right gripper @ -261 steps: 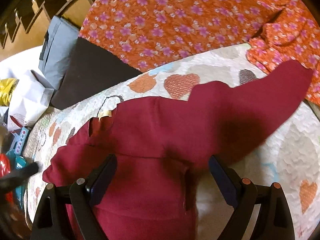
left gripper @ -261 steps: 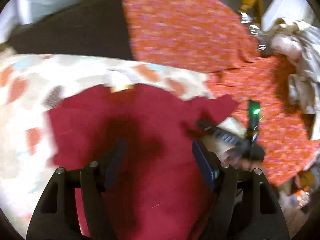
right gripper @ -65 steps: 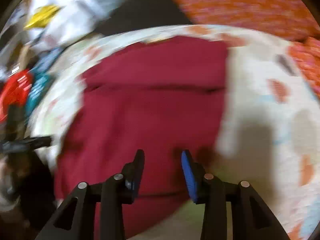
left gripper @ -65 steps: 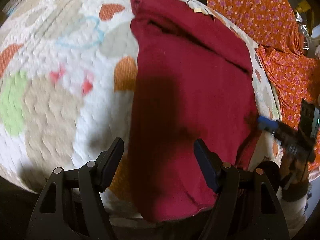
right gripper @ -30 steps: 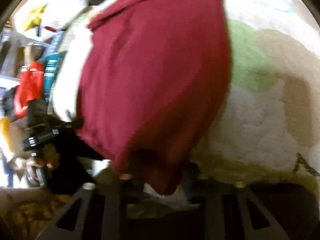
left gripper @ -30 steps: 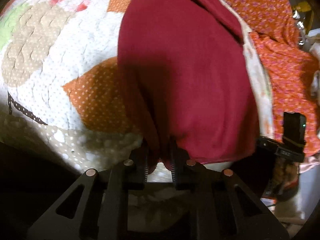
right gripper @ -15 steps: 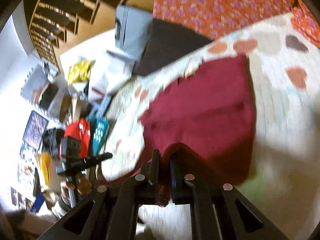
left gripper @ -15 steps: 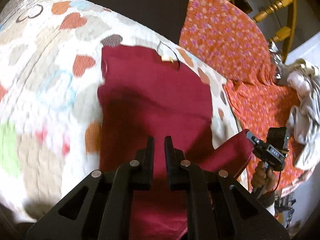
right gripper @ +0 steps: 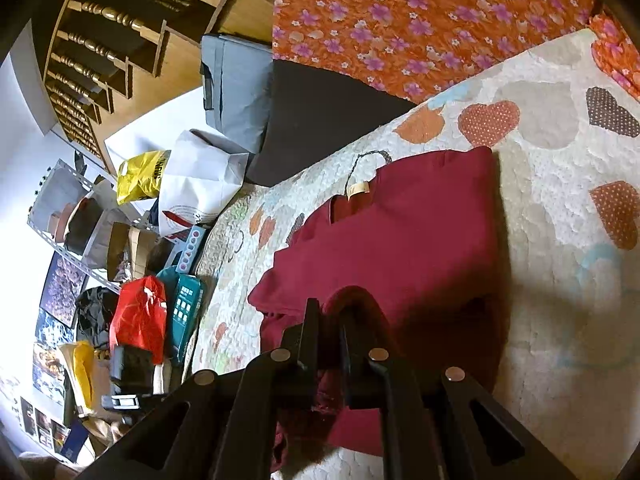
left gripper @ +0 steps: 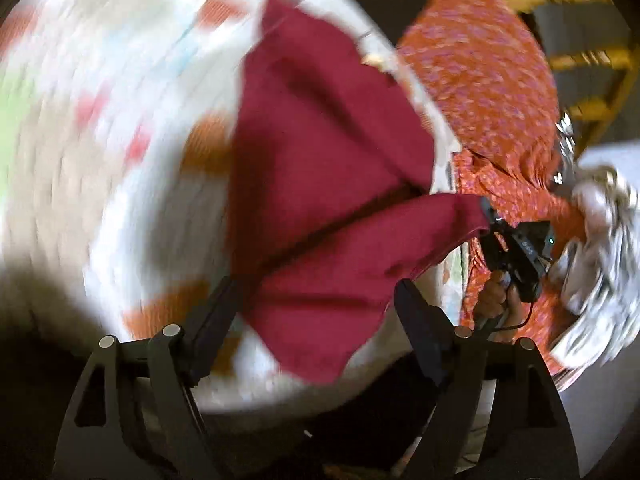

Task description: Fold small clothes

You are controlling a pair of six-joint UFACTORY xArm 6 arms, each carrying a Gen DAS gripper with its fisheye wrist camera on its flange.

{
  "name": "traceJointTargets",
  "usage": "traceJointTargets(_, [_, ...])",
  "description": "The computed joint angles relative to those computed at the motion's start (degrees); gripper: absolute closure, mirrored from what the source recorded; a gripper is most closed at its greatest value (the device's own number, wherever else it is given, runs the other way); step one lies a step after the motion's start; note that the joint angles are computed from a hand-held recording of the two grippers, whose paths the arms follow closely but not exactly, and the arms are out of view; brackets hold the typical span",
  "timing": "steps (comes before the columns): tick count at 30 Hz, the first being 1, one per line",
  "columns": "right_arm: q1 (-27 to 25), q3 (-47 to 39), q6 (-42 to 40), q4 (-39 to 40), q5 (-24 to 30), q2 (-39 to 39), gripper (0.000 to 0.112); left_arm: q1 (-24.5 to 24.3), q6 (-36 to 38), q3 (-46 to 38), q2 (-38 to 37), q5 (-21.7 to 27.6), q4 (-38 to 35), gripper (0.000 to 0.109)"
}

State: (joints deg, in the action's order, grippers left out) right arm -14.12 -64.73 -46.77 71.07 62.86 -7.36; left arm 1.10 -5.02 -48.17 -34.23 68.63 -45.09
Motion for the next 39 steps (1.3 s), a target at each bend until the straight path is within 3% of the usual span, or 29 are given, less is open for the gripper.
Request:
traceJointTargets(5, [-0.7, 0.9, -0.6, -0.9, 0.5, -1.3, 0.105, -3.2, -3.7, 8.4, -6.4, -0.9, -3.6, 0.029])
traceJointTargets(10, [-1.1, 1.8, -0.8, -1.2, 1.0, -2.2, 0.105, -9.8, -4.3, 9.9, -4.8, -8.5, -6.6, 0.030])
traceJointTargets(12, [-1.6, 2.0, -1.2, -1.1, 1.5, -2.4, 0.105, -10.3, -3.3, 8.4, -2.3, -5.7, -8.2, 0.056])
traceJointTargets(13, [-1.9, 2.1, -1.5, -1.1, 2.0, -2.5, 0.105, -10.1, -2.1, 7.0, -1.3, -3.9, -8.3, 0.084])
traceJointTargets(14, [-2.1, 2.1, -1.6, -1.1, 2.3, -2.5, 0.105, -10.0, -1.6, 5.1, -0.6, -2.6, -7.2, 0.097])
traceJointTargets(19, [-3.3, -1.2, -1.6, 1.1, 4.7, 0.1, 0.105, -4.2, 3.0, -7.2, 5.1, -2.3, -12.3, 0.098])
traceJointTargets(23, [-2.3, -6.2, 0.1, 5.1, 3.0, 4.5, 0.105, -1.7, 6.2, -20.9, 17.4, -9.1, -12.8, 0.098])
traceJointTargets(28, [0.8, -16.7, 6.0, 5.9, -3.3, 14.6, 0.105, -1.3, 5.1, -35.2, 34.5, -15.4, -10.5, 0.099])
traceJointTargets(31, [3.5, -23.9, 12.8, 0.8, -11.9, 22.5, 0.104, -1.2, 3.9, -40.3, 41.9, -18.7, -11.9, 0.098])
traceJointTargets(34, [4.1, -31.6, 23.3, -9.5, -11.8, 30.1, 0.092, -1.1, 2.6, -43.4, 45.7, -17.9, -8.4, 0.096])
traceJointTargets(36, [3.6, -30.9, 20.4, -7.6, -12.1, 29.6, 0.091, -0.9, 2.2, -46.3, 47.1, -15.6, -4.7, 0.087])
traceJointTargets(39, [3.6, -25.7, 15.4, -4.6, -18.4, 24.7, 0.073, 0.0, 7.5, -46.6, 46.2, -16.9, -9.6, 0.073])
